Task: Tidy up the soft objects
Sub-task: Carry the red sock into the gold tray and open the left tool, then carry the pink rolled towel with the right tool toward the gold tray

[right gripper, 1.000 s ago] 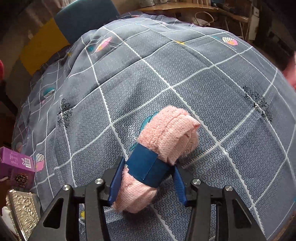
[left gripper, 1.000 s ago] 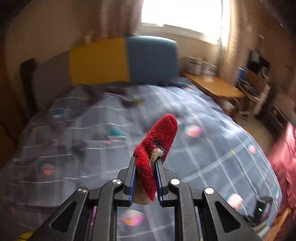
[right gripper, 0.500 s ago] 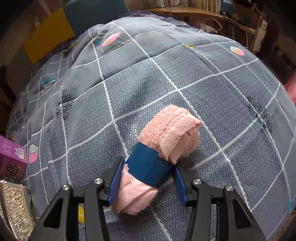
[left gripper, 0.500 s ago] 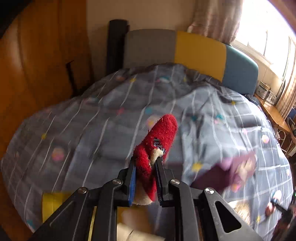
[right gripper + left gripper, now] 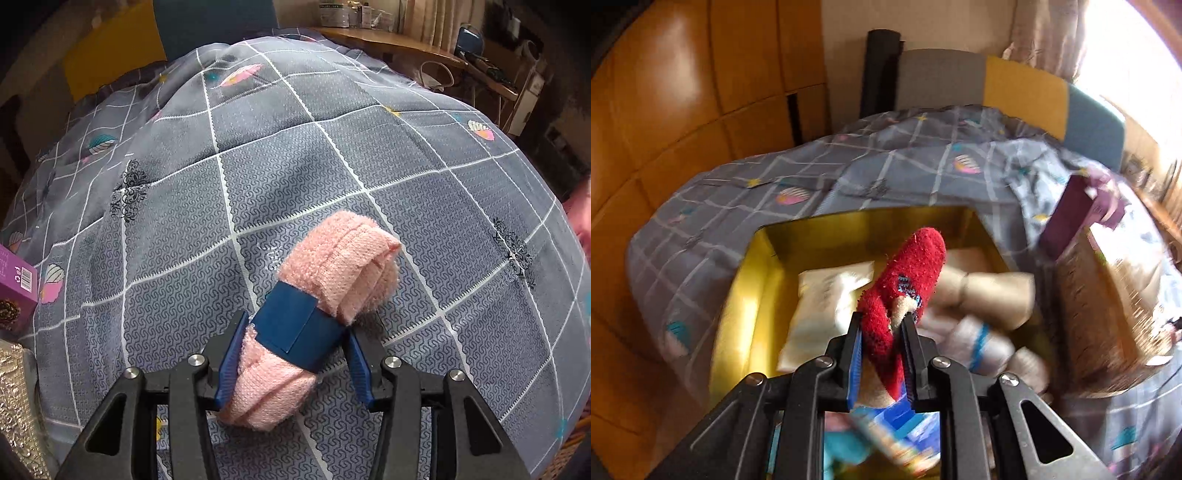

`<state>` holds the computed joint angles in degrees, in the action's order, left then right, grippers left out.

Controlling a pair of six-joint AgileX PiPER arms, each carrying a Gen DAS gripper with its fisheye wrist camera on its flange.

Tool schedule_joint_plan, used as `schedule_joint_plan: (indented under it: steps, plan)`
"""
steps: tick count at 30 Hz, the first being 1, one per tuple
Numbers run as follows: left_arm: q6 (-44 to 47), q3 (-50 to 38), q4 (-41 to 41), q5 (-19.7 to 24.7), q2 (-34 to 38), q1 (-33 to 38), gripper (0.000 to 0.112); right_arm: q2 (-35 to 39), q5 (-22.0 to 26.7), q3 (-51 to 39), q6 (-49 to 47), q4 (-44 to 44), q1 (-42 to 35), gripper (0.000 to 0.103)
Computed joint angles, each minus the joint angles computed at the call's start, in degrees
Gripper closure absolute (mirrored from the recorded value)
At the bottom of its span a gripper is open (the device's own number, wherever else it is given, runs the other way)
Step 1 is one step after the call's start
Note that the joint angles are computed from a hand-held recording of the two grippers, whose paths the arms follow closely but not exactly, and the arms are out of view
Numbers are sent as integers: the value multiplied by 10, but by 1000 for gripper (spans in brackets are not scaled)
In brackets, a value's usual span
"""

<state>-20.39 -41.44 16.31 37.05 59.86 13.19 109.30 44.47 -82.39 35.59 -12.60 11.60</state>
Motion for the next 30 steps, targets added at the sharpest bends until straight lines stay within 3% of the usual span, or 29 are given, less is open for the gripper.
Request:
schedule_joint_plan:
  steps: [3, 9, 15, 20, 24, 30]
  plan:
    - [-52, 28, 50, -7, -6, -1, 92, 1, 2, 0, 7, -21, 9, 52]
    - [-31, 61, 28, -21, -29, 38, 85, 2, 8, 1, 34, -72, 31, 53]
    - [16, 69, -15, 2, -83, 45, 74, 2, 10, 0, 37, -84, 33, 54]
    - [14, 57, -14, 27, -110, 25, 73, 10, 21, -12, 39, -94, 38, 56]
    - [9, 50, -7, 44, -126, 7, 73, 39, 68, -68, 24, -100, 47, 58]
    - [2, 45, 1, 53, -145, -14, 73, 102, 148, -221, -30, -81, 65, 61]
